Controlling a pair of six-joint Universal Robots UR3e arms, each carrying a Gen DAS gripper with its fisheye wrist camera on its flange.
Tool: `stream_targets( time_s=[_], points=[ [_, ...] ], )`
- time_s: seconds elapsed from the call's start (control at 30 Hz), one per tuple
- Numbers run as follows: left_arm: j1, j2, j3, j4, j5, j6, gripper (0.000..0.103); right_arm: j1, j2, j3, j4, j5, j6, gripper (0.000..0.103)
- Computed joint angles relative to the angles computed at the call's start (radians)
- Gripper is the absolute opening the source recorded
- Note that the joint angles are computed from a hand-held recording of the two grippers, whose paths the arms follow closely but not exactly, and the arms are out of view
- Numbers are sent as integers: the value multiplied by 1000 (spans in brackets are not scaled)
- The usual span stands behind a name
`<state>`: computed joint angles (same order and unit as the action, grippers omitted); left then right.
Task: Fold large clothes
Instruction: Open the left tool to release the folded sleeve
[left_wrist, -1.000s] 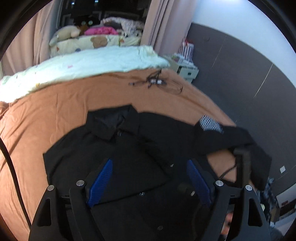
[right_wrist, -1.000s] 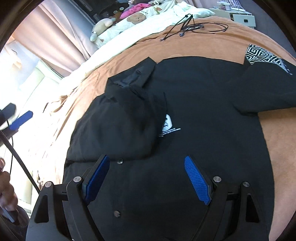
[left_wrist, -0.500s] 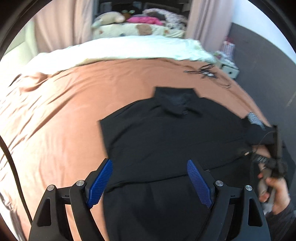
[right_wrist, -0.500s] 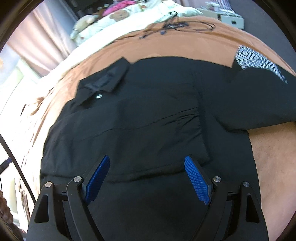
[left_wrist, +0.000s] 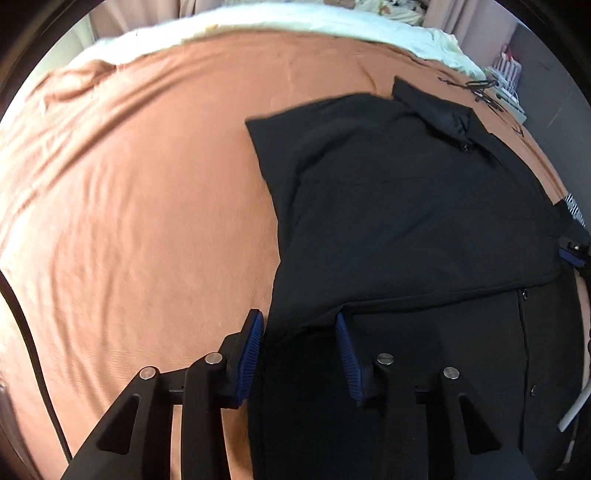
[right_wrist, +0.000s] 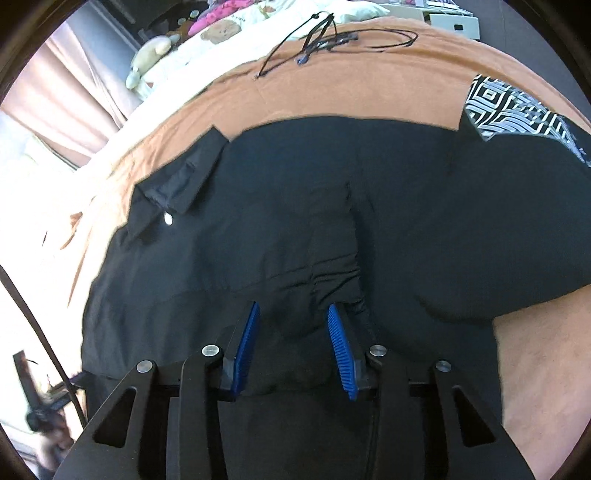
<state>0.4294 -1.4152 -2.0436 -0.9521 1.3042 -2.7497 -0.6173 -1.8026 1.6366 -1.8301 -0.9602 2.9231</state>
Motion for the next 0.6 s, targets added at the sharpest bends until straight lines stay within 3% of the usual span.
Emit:
stream_targets(
  time_s=[0.3,0.37,0.4,0.43,0.6],
  points=[
    [19,3,-3,-3,-24,10,43,-190,-93,-70,251,53,-245,37],
    [7,-2,18,-5,-21,-5,43,-269,-153,-64,294,46,-293,48],
    [12,10,26,-24,-31,-4,43,-332,-181,-65,340,72,-343,63],
    [19,23,30,-41,-41,-2,44,-385,-200,-72,386,89,-390,72],
    [7,85,59,-93,-79,-17,59,-638,-241,-129,625,134,-620,72]
  ],
)
